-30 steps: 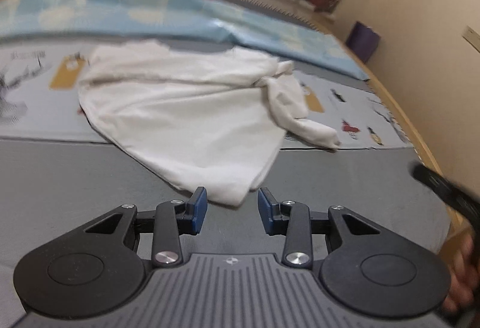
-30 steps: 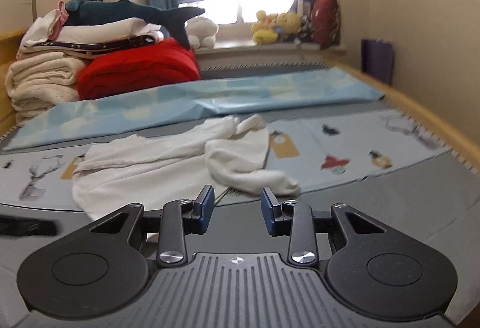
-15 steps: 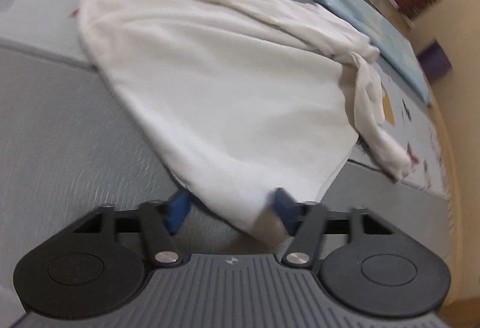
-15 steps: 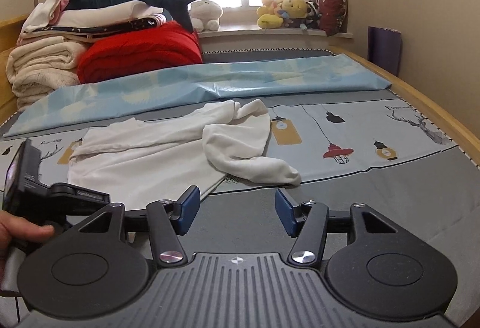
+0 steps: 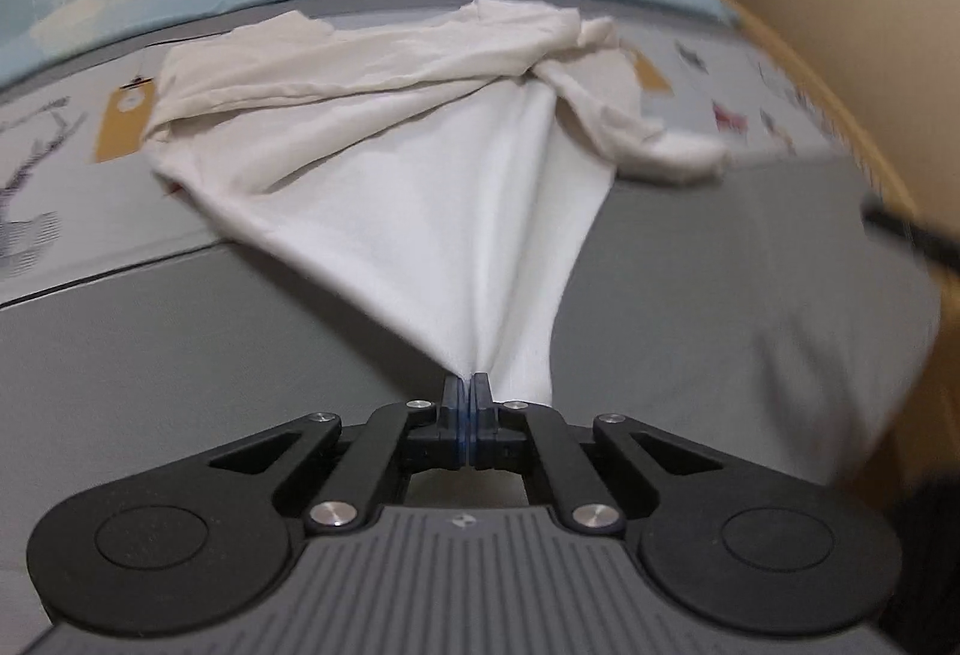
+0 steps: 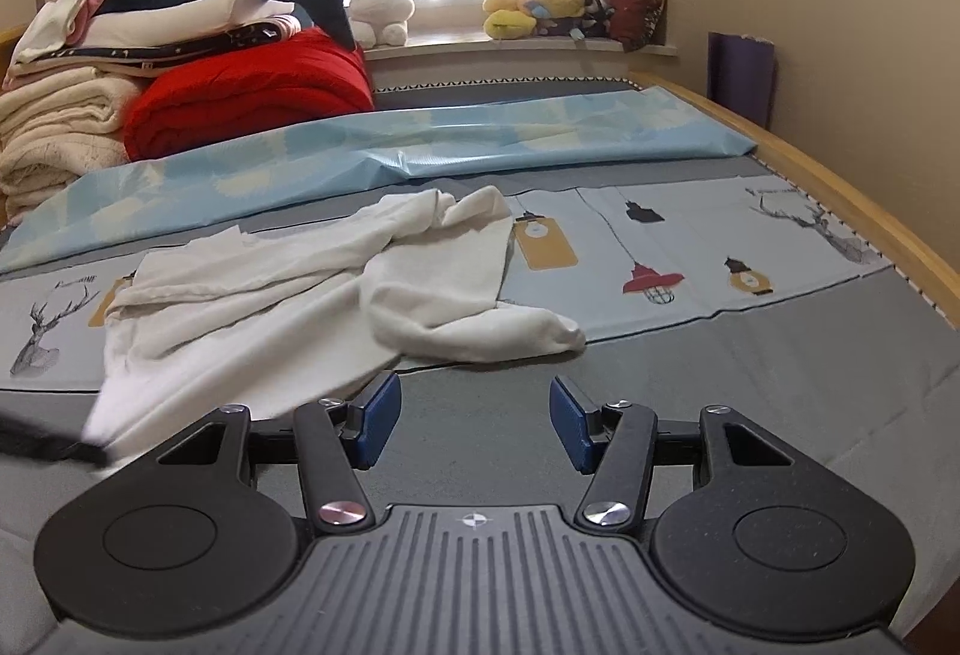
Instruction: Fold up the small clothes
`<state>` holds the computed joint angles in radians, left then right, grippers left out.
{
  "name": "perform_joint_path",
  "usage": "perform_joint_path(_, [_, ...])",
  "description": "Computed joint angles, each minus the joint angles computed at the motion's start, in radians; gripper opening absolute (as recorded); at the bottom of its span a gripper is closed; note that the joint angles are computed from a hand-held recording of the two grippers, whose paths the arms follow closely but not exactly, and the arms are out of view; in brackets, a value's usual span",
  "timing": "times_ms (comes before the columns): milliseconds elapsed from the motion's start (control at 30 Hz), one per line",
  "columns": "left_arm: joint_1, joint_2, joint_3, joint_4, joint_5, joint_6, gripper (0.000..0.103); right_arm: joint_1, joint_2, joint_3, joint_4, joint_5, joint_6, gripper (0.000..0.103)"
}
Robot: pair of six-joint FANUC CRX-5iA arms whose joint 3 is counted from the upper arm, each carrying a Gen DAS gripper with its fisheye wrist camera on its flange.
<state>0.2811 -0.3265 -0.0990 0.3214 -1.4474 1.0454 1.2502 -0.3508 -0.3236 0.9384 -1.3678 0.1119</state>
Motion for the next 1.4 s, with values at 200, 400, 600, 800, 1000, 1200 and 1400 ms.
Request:
perform_joint_path(200, [0.315, -0.070, -0.043, 0.026, -0.146, -0.183, 0.000, 0.014, 0.009, 0.009, -0.024, 0.005, 0.006, 0.046])
perform_joint_path(400, [0.438, -0.038, -0.036, 0.054, -0.212, -0.148, 0.001, -0.010, 0.055, 0.056, -0.100, 0.049, 0.070, 0.047])
perform_joint_path(600, [0.414, -0.009, -0.055, 0.122, -0.205, -0.037, 0.033, -0.060, 0.149, 0.123, -0.175, 0.114, 0.203, 0.052])
perform_joint_path(800, [0.334, -0.012, -0.119, 0.105, -0.160, -0.011, 0.050, -0.119, 0.263, 0.208, -0.267, 0.181, 0.342, 0.061])
perform_joint_path(1000, [0.264, 0.022, -0.101, 0.023, -0.126, 0.044, 0.043, -0.170, 0.369, 0.284, -0.358, 0.229, 0.490, 0.067])
perform_joint_path(1200, [0.236, 0.050, -0.077, -0.002, -0.107, 0.040, 0.009, -0.223, 0.381, 0.280, -0.391, 0.257, 0.563, 0.006])
perform_joint_path(1400, [0.241, 0.035, -0.075, 0.001, -0.089, -0.018, 0.006, -0.348, 0.308, 0.207, -0.261, 0.235, 0.436, 0.005])
